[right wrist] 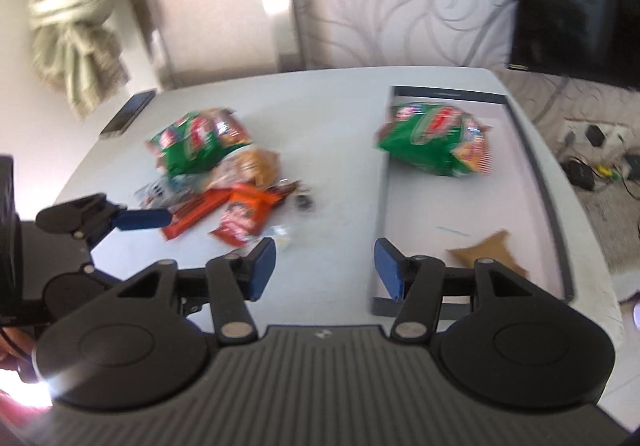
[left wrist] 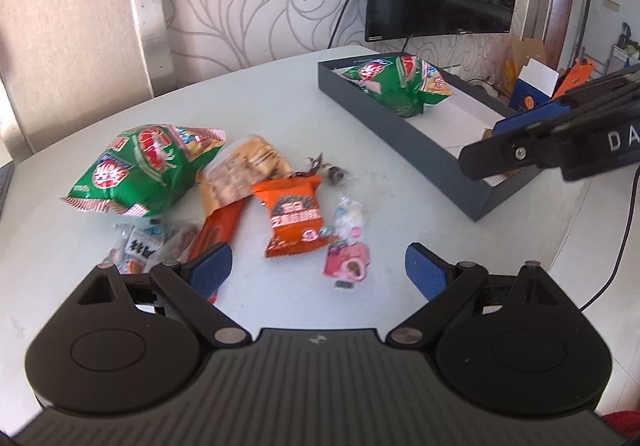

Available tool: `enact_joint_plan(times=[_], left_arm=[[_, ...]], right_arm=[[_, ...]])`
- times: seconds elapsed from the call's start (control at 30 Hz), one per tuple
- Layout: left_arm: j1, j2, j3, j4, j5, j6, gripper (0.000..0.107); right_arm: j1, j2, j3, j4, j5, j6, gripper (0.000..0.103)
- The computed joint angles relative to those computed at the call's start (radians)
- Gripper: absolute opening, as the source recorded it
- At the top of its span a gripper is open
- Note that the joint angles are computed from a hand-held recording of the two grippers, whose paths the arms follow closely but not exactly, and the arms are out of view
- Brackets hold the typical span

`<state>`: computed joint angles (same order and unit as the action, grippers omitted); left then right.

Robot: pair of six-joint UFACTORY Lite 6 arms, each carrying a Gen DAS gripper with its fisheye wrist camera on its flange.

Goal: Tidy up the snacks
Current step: 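Grasp the orange HIGI packet with the left tool while the right tool reaches the clear candy packet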

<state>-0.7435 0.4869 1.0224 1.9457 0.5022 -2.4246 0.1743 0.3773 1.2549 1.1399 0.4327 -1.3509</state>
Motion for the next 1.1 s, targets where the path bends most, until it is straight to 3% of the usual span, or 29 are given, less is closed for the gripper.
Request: enact_joint_plan(times=[0.13,0.23,0.5,0.57,0.6,0.77,1.1], left_arm=[[0.01,-0.029,-0.05,0.032,-0.004,-0.021,0.096],[-0.002,-0.062,-0.091,0.032,0.012,-0.011,0.096],[-0.02,-0.167,-0.219,0.005,0.058,-0.002,0.096],[-0.006,-0.183,-0.237,0.01,0.051,-0.016,0.096],[-0.002,-0.188,-0.242,0.009,0.053,-0.017,0.096],[0.037,-0.2,-0.251,0.048,0.037,-0.063,0.096],[0.11,-0.025,-0.022,0.269,-0.044,-0.216,0.095]], right_arm=[[0.075,0.052,0.04,-0.085,-0.044,0.107,0.057],[0.104,0.135,0.123,-0.149,0.003,0.209,0.057],[0.216,0.33,0.305,-0.352,-0.075,0.53,0.056],[0.232,0.375,0.347,-0.477,-0.083,0.626,0.049],[0.235,0.381,0.342,-0.507,-0.097,0.627,0.041],[0.184,0.33,0.256,-0.372,-0.082,0.391,0.033],[0.136,0.237,0.112,-0.267,-0.117,0.206,0.032]])
